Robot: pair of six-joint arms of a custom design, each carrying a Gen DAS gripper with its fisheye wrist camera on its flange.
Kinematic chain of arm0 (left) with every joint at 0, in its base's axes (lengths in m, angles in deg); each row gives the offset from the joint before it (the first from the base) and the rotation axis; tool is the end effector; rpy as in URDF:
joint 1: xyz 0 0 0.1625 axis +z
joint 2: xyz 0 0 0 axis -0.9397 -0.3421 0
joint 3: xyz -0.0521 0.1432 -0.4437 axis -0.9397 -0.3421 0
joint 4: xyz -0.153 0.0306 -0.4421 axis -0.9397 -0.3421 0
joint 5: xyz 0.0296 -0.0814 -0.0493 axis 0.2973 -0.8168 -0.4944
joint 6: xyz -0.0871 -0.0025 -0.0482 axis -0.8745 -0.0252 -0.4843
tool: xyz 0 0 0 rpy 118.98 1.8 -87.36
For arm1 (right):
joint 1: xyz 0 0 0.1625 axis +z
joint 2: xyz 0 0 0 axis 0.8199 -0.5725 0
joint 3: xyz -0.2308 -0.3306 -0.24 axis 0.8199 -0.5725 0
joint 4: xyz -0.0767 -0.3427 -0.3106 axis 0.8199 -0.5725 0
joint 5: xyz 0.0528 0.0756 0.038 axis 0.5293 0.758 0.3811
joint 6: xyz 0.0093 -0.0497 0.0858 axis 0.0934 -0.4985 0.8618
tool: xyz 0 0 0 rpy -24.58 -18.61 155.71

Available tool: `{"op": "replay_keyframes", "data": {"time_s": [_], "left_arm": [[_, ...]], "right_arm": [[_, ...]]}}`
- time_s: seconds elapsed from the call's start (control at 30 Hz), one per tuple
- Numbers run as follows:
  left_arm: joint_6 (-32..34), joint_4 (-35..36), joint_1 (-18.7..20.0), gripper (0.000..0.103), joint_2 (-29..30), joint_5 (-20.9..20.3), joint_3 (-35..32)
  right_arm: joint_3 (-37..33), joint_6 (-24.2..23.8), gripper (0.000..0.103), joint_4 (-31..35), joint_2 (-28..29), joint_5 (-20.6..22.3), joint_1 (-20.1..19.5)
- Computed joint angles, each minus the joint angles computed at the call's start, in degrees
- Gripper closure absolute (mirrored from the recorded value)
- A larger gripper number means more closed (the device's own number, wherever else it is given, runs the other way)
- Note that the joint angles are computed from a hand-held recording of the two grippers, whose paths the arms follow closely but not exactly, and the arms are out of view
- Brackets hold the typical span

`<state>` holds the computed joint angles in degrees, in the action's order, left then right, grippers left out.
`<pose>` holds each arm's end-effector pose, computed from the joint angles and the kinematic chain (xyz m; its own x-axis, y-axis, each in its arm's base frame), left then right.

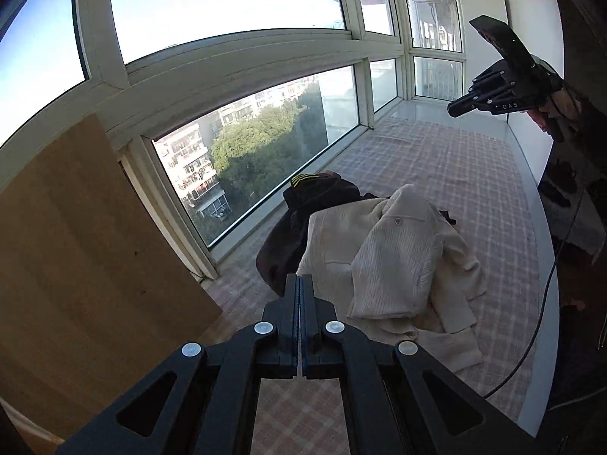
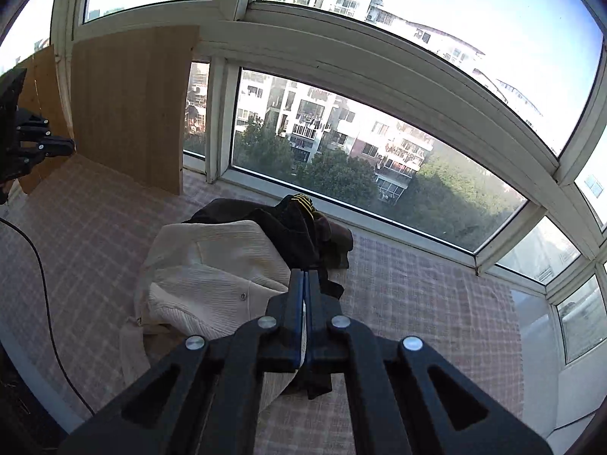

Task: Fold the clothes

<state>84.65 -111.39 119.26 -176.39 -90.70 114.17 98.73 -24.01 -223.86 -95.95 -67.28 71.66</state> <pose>-0.1378 -0.4478 0.4433 -0.4184 0.6571 -0.6271 0.8862 0.4466 -0.1233 0.4220 -0.4623 0.2289 -0.4352 -0.4948 0.7522 -0.7832 0.6201 -0.0452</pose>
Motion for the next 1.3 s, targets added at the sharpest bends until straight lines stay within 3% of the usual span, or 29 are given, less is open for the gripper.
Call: {"op": "replay_keyframes", "data": {"time_s": [0.07,0.17,0.27,0.3,0.37,0.63,0.9,1.03,1.07,1.13,1.3], "left_arm": [[-0.45,2.62,1.48,0.103,0.16,-1.08,3.36],[-0.52,4.50,3.01,0.103,0.99,-1.50,7.04],[-0.35,4.61,4.71,0.103,1.95,-2.29,8.77],[-0.46,4.05,5.32,0.100,1.98,-3.05,8.76],[-0.88,3.54,6.19,0.100,1.59,-4.42,8.70],[2.17,1.57,10.50,0.100,2.09,-7.41,8.11],[4.88,-0.84,13.20,0.100,3.13,-9.69,8.00],[5.46,-2.35,14.15,0.100,3.44,-10.88,7.87],[5.60,-2.58,14.42,0.100,3.56,-11.11,7.78],[5.95,-3.12,14.86,0.100,3.72,-11.41,7.71],[7.29,-3.54,15.50,0.100,4.19,-11.62,7.76]], "right_arm": [[2.84,-0.36,0.102,1.41,0.81,0.21,-0.98],[6.42,-5.08,0.100,1.25,3.23,0.46,-0.50],[7.13,-6.11,0.087,1.67,6.12,3.55,-0.14],[7.01,-6.19,0.078,1.56,7.36,4.50,-0.08],[6.38,-6.29,0.073,0.53,10.26,5.52,-0.05],[2.03,-5.93,0.073,-0.57,19.93,4.93,-1.04],[-1.40,-1.00,0.073,-1.26,23.59,4.17,-2.47],[-1.89,-3.43,0.073,-3.77,26.87,-0.95,-1.75],[-1.93,-3.03,0.075,-3.71,27.02,-1.24,-1.90],[-1.91,-0.89,0.092,-2.54,26.13,0.25,-2.62],[-0.33,1.16,0.096,-0.50,21.13,4.79,-3.63]]}}
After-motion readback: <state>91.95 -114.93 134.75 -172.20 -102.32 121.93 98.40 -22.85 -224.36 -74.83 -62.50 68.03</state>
